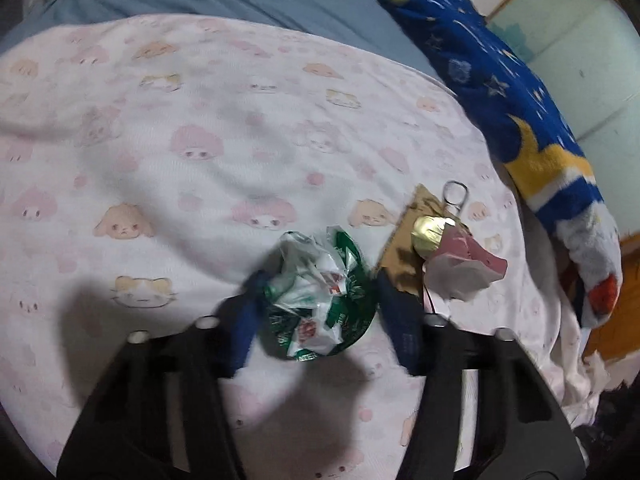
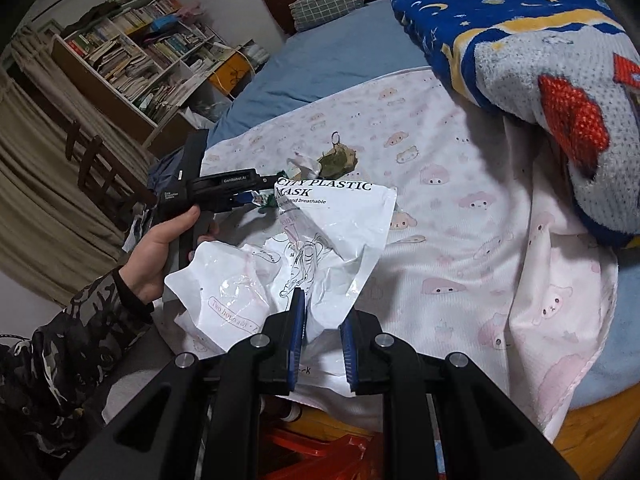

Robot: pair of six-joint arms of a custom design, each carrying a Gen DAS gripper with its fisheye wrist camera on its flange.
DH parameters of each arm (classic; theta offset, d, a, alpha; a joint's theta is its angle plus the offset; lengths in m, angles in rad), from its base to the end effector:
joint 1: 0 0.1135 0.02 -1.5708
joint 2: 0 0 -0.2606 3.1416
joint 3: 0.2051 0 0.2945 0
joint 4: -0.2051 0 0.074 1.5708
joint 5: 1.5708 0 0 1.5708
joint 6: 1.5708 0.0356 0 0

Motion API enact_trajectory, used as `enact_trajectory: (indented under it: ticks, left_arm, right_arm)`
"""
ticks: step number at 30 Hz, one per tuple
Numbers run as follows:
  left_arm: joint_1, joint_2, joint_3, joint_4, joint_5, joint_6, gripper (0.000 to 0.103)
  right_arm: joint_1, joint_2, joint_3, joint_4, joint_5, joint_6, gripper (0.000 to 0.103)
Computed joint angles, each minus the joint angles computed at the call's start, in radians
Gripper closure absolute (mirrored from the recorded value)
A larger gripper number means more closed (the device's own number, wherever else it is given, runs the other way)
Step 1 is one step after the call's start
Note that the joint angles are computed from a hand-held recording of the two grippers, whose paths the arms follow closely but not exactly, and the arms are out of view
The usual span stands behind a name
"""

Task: Collect trash
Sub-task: 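Grasp white plastic mask bag with right tool while left tool grasps green wrapper, then carry bag and wrapper to the red basket and release both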

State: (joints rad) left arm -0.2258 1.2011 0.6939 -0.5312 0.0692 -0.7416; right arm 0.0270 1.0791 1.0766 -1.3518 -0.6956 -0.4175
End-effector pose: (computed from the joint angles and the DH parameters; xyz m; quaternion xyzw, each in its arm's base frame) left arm 0.2554 -0.0612 0.1745 -0.2371 0.9346 -0.1518 0.2172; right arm 0.2065 0.0284 0.3035 -0.2419 0.9035 0.3127 0.1654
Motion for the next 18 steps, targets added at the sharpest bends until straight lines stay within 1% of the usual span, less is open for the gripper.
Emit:
enact_trajectory:
  ticks: [1,4,7,11,13,14,16,18]
  left_arm:
    - [0.009,-0.008,-0.002,-0.012,0.0,0.005,0.071]
    - [0.034,-0.055,-0.028,-0.026,0.036,0.009,0.076]
    - [0.025,-0.093,-0.041,-0.05,0.025,-0.005,0.079]
    - [-0.008,-0.23,-0.069,-0.111,-0.027,-0.035,0.08]
    - [-0.053,-0.311,-0.06,-0.174,-0.059,-0.049,0.08]
    - [-0.077,-0.33,-0.046,-0.199,-0.072,-0.053,0.08]
    - [-0.158,-0.38,-0.009,-0.256,-0.12,-0.074,0.08]
    - [-0.286,-0.407,0.049,-0.319,-0.196,-0.112,0.08]
  right_arm:
    - [0.011,-0.002,-0.001,0.009,0.003,0.015,0.085]
    - [0.015,-0.005,0.007,0.009,-0.001,0.023,0.085]
    - [0.008,-0.008,0.009,0.007,-0.007,0.018,0.085]
    - [-0.01,-0.018,0.022,-0.01,-0.012,0.005,0.085]
    - [-0.036,-0.026,0.036,-0.04,-0.015,-0.02,0.085]
    - [-0.056,-0.032,0.047,-0.065,-0.016,-0.042,0.085]
    - [-0.097,-0.046,0.068,-0.117,-0.012,-0.091,0.085]
    - [-0.16,-0.053,0.094,-0.186,-0.005,-0.167,0.085]
